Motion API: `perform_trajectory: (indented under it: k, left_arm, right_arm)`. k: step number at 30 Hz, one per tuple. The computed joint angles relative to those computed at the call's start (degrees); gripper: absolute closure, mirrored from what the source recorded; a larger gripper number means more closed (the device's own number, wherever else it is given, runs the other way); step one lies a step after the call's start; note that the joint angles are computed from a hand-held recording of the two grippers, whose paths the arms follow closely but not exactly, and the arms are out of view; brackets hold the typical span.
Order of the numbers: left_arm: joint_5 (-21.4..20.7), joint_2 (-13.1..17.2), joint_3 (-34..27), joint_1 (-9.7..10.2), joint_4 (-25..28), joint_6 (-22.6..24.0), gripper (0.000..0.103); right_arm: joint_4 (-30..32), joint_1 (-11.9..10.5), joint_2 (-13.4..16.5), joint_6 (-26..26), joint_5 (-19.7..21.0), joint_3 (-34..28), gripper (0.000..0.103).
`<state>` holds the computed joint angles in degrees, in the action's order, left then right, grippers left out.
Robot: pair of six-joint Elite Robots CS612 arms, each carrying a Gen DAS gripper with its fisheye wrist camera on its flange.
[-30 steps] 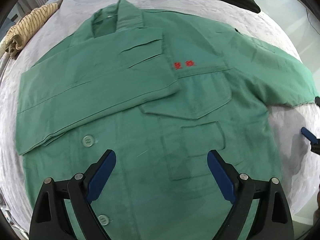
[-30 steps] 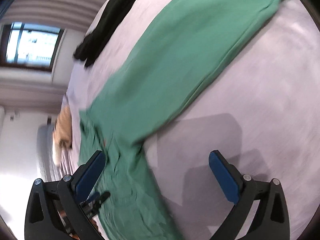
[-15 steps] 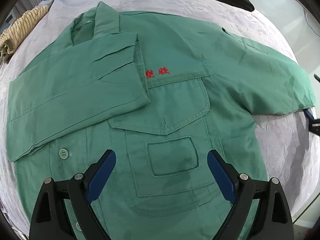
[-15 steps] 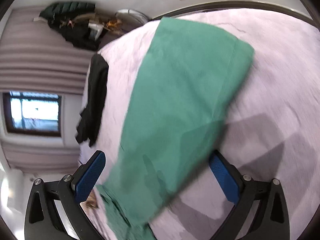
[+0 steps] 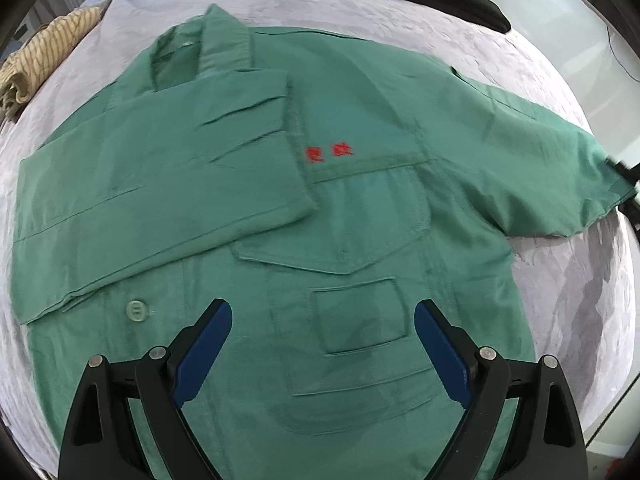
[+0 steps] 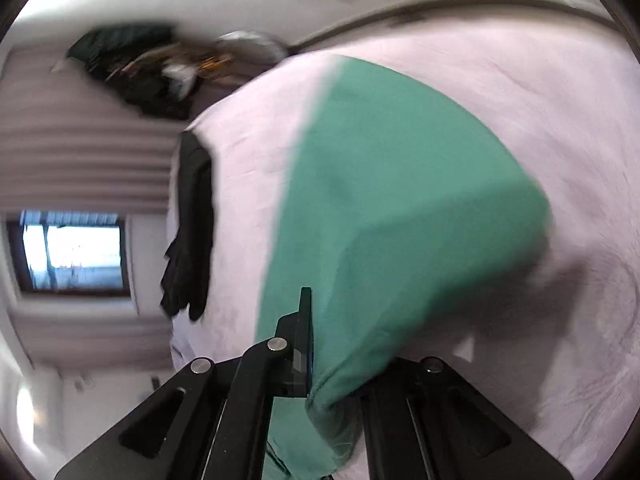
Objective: Fold large clothes
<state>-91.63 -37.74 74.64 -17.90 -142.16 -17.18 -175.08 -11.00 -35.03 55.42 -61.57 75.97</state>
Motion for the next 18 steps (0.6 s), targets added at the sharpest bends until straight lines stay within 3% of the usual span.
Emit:
perform_trajectory:
  k: [6, 11, 15, 18]
  left_arm:
    - [0.7, -1.0, 2.2, 2.03, -2.7, -1.2, 0.010]
    - [3.0, -2.2, 4.7, 4.33, -6.0, -2.2, 0.010]
    - [4.6, -2.8, 6.2, 6.64, -7.9, -3.6, 0.010]
    - [5.0, -2.9, 7.5, 8.43, -8.0, -5.2, 0.010]
  right_arm:
    - [6.0, 4.2, -0.6, -17.0, 2.0, -6.4, 0.100]
    - [16.1, 10.9, 1.0, -37.7, 3.1, -14.9, 0.100]
    - [26.3, 17.0, 4.2, -51.1, 2.3, -21.7, 0.100]
    - [35.7, 20.4, 8.0, -55.9, 2.6, -27.1, 0.100]
